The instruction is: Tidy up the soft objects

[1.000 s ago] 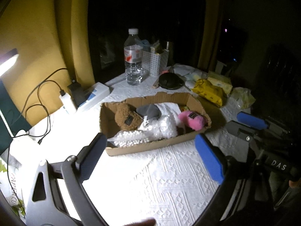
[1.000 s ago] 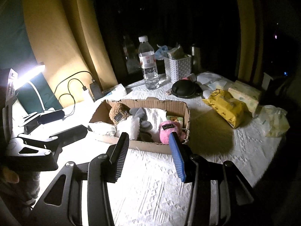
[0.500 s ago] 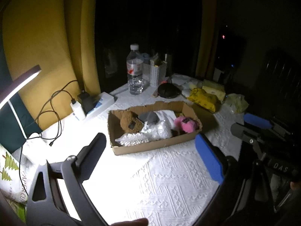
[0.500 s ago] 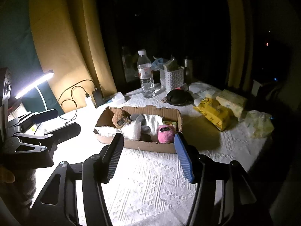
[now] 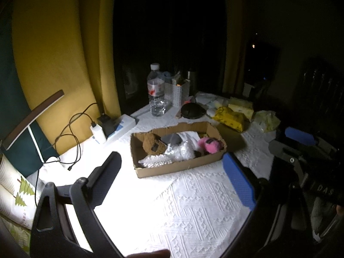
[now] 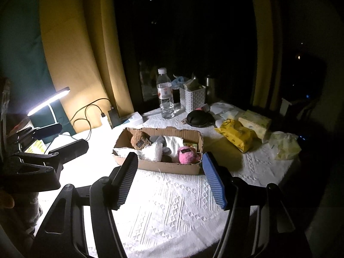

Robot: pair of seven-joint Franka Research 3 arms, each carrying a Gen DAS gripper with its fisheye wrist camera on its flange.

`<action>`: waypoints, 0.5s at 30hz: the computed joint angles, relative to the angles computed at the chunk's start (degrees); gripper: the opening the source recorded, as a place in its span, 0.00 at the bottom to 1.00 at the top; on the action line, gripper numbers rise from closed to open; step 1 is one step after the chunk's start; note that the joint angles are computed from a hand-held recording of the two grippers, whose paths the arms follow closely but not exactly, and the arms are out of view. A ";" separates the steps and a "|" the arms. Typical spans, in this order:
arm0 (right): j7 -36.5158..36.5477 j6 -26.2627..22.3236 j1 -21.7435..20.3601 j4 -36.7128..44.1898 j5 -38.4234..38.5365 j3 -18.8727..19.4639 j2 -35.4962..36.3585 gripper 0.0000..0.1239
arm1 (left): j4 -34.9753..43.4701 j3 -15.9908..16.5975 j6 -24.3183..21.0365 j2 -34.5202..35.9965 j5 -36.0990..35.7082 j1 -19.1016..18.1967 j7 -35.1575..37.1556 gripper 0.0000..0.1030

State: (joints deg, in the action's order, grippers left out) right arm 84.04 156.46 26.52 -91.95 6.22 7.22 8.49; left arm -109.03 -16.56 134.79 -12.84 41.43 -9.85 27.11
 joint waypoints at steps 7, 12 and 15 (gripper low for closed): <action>1.40 0.19 0.21 -1.04 -1.52 -0.09 -1.12 0.53 | -0.94 -0.34 0.05 -1.63 0.64 0.13 -0.34 0.94; 1.15 0.23 0.06 -1.11 -1.27 0.08 -1.16 0.53 | -1.26 -0.43 0.15 -2.17 0.48 0.32 -0.05 0.94; 1.46 0.08 0.12 -1.16 -1.57 0.06 -1.35 0.53 | -1.23 -0.56 0.10 -2.20 0.46 0.43 0.05 0.93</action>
